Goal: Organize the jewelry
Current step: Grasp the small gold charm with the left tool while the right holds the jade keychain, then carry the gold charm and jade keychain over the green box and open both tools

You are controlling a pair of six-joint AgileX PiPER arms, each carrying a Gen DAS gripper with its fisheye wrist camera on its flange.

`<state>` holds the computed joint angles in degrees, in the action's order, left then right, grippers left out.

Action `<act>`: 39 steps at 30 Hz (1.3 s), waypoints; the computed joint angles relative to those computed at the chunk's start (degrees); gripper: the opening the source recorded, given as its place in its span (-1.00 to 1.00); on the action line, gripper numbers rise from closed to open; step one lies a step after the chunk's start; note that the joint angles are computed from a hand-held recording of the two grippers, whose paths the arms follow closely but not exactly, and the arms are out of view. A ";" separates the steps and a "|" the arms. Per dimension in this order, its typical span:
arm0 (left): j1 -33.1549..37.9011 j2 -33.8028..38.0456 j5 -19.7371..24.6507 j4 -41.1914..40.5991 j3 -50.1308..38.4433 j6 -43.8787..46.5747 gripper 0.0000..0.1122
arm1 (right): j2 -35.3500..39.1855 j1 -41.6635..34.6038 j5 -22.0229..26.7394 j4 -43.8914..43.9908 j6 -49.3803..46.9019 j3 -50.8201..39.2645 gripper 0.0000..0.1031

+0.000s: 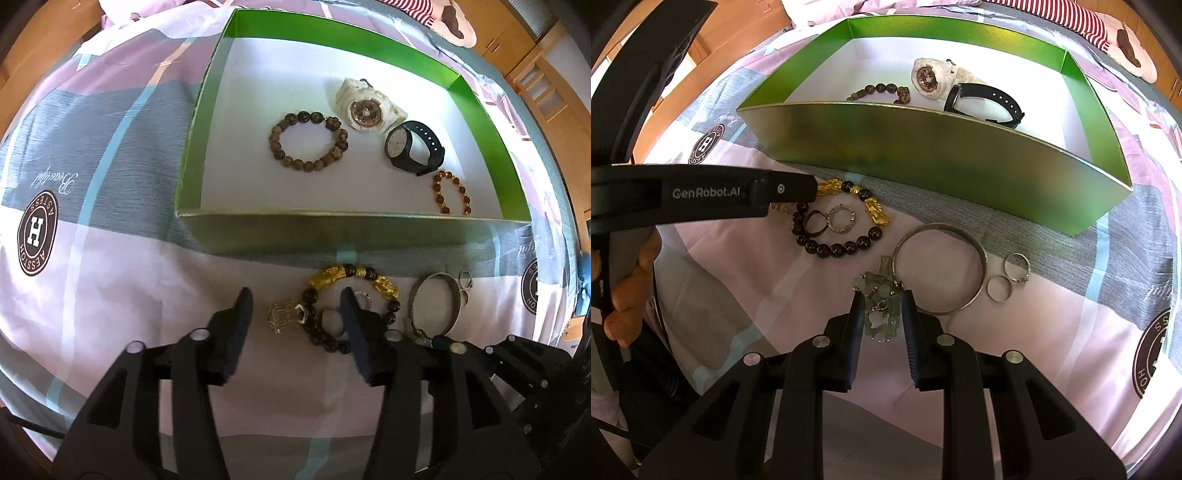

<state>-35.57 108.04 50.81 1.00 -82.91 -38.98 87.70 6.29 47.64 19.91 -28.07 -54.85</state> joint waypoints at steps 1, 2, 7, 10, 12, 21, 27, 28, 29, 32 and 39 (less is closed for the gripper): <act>0.49 -0.22 -0.47 -0.85 0.31 0.44 -0.02 | -0.02 -0.13 0.06 0.09 -0.06 0.00 -0.55; 1.56 -0.83 -1.61 -3.02 1.25 1.72 -0.02 | -0.01 -0.28 0.11 0.28 -0.13 0.01 -0.55; 4.32 -2.63 -3.38 -5.55 4.21 1.03 -0.03 | -0.30 -0.91 0.72 0.39 -0.60 -0.10 -0.55; 3.69 -1.48 -2.12 -5.00 3.34 1.21 -0.05 | -0.15 -0.69 0.75 0.21 -0.33 -0.24 -0.55; 2.73 -0.56 -1.14 -4.55 2.29 1.82 -0.09 | -0.21 -0.49 0.82 0.18 -0.30 -0.29 -0.55; 1.31 -2.04 -0.72 -2.01 2.03 0.63 -0.61 | -1.62 -2.61 2.10 2.12 -2.11 -1.19 -0.56; 0.51 -4.00 -0.88 -1.32 2.05 0.75 -0.61 | -2.87 -2.94 3.28 2.43 -4.22 -2.14 -0.16; 0.43 -3.71 -0.59 -1.17 1.78 0.71 -0.61 | -3.07 -1.65 2.97 1.34 -3.63 -1.46 -0.06; 0.37 -3.60 -0.31 -1.06 1.63 0.65 -0.61 | -3.08 0.10 2.56 -0.44 -2.75 -0.68 -0.07; 0.23 -3.16 0.19 -0.71 1.41 0.57 -0.61 | -1.97 4.35 0.64 -5.85 1.86 0.80 -0.07; 0.48 -4.67 -0.68 -1.19 2.28 1.38 -0.61 | -3.20 4.39 -0.45 -5.32 0.65 1.72 -0.81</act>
